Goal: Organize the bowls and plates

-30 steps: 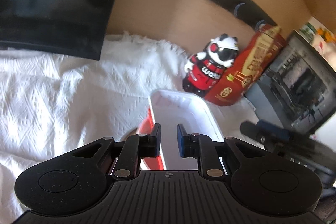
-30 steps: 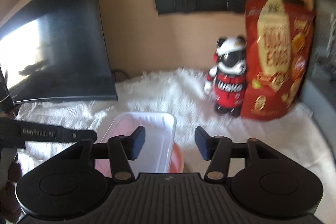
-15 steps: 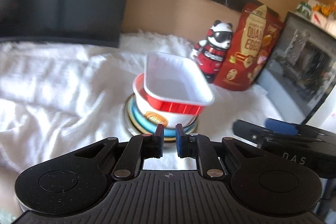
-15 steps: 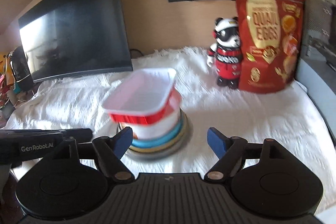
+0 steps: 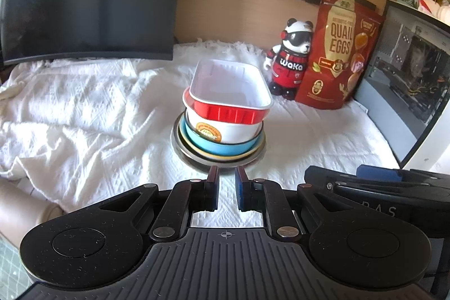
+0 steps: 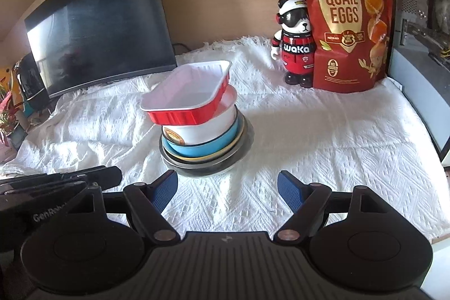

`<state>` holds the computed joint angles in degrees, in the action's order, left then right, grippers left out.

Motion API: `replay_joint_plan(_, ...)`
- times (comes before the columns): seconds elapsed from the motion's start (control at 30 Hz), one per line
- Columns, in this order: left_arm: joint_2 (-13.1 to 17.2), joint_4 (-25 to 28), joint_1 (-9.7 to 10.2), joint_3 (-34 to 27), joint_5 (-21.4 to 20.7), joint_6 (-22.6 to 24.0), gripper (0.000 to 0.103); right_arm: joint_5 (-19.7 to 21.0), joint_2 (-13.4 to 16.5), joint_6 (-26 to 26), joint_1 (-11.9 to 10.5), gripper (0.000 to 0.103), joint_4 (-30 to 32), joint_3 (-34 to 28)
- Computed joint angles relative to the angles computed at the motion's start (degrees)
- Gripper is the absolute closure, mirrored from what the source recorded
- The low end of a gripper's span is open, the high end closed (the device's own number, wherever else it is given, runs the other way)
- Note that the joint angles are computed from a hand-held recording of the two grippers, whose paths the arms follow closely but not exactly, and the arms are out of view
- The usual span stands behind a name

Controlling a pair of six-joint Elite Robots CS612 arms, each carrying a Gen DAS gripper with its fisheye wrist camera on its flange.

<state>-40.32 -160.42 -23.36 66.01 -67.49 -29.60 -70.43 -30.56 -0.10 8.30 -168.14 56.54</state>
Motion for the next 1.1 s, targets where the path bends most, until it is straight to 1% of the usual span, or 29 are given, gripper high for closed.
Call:
replay_joint_plan(0.17, -0.02, 1.11, -0.1, -0.15, 0.01, -0.39, 0.089, -0.71, 0.27, -1.71, 0.22, 0.024, 1.36, -0.75)
replay_joint_plan(0.43, -0.17, 2.29, -0.21, -0.13, 0.42, -0.54, 0.089, -0.35, 0.25, -2.27, 0.33, 0.024, 2.81, -0.76)
replay_joint_plan(0.77, -0.43, 4.14, -0.02, 0.14, -0.97, -1.28, 0.089, -1.0, 0.18, -2.49, 0.49, 0.024, 4.53, -0.52)
replay_joint_plan(1.1, -0.59, 4.04, 0.17, 0.54, -1.63, -1.83, 0.089, -1.08, 0.42, -2.91, 0.62, 0.024, 5.79, -1.12)
